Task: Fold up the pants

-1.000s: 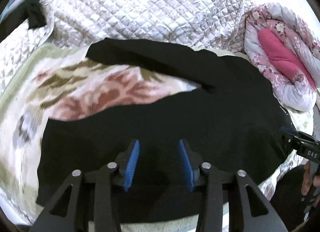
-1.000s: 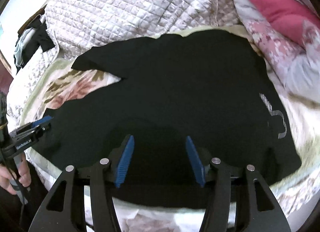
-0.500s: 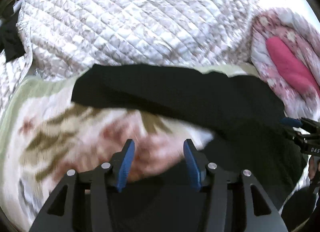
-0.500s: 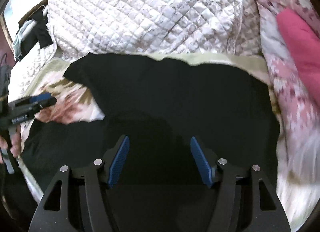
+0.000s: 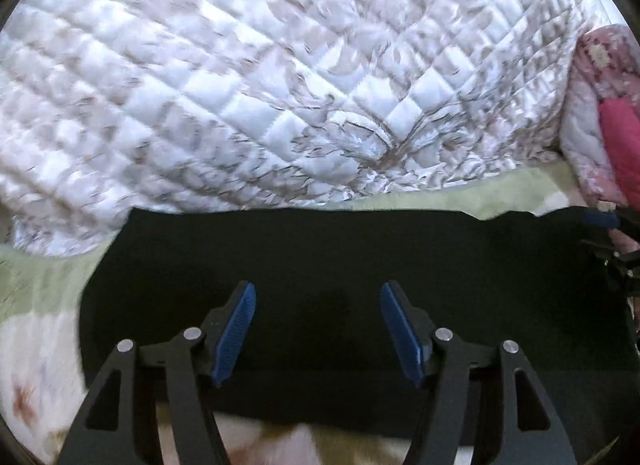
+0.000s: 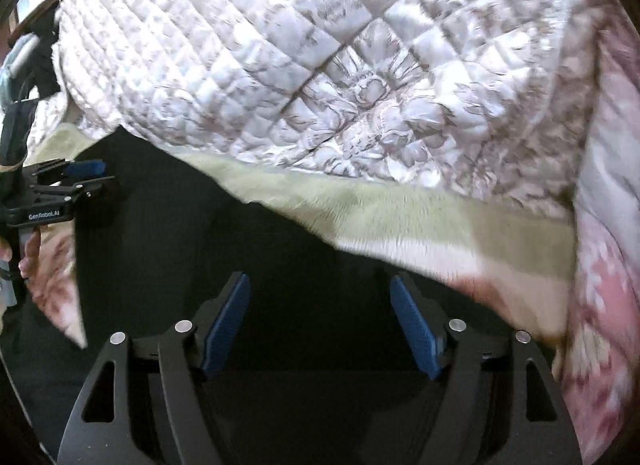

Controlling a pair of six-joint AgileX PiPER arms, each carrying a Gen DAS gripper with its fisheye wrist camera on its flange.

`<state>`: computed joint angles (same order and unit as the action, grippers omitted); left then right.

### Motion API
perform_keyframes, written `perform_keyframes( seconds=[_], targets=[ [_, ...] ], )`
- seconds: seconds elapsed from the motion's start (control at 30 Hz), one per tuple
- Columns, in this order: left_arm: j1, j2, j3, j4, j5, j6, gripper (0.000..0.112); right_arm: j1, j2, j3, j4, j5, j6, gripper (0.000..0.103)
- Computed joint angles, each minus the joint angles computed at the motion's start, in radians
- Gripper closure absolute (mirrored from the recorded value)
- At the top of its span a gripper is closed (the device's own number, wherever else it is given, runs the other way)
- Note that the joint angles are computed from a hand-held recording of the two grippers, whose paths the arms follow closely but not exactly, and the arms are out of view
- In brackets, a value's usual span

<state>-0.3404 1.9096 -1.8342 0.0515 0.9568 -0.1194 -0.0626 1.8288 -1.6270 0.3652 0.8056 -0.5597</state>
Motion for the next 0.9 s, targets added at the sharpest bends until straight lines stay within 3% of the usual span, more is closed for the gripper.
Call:
perform_keyframes(
  seconds=[0.13,0.17,0.27,0.3,0.33,0.37,0.4,0.5,0.53,0.7,0.9],
  targets=[
    [-0.028,0.109,-0.086,0.043,0.018,-0.018,0.036,0.014,0.127,-0.143,-0.020,0.073,-0.010,0.028],
    [-0.040,0.112,-0.073,0.082,-0.012,-0.048,0.031,0.020,0.144,-0.155,-0.031,0.074,-0.014,0.027],
    [-0.064,0.102,-0.020,0.156,-0.069,-0.118,0.030,0.045,0.173,-0.183,-0.079,0.081,-0.001,0.027],
    [-0.076,0.100,-0.006,0.193,-0.078,-0.141,0.034,0.058,0.169,-0.177,-0.109,0.076,0.019,0.031],
    [-0.092,0.099,0.002,0.230,-0.078,-0.160,0.039,0.063,0.167,-0.171,-0.113,0.072,0.016,0.057],
    [-0.111,0.097,0.013,0.282,-0.078,-0.190,0.055,0.060,0.163,-0.164,-0.077,0.081,-0.014,0.086],
    [-0.133,0.102,0.015,0.352,-0.063,-0.237,0.078,0.061,0.156,-0.153,-0.062,0.079,-0.023,0.089],
    [-0.152,0.091,0.031,0.423,-0.044,-0.260,0.108,0.103,0.078,-0.036,-0.136,-0.012,0.019,0.093],
    [-0.148,0.079,0.034,0.403,-0.045,-0.242,0.108,0.104,0.054,-0.010,-0.126,-0.024,0.025,0.093],
    [-0.143,-0.134,0.196,0.370,-0.095,-0.267,0.108,0.070,-0.242,0.279,0.075,-0.138,-0.120,0.093],
    [-0.150,-0.537,0.503,0.260,-0.151,-0.286,0.108,0.018,-0.703,0.699,0.248,-0.109,-0.237,0.093]
  ],
)
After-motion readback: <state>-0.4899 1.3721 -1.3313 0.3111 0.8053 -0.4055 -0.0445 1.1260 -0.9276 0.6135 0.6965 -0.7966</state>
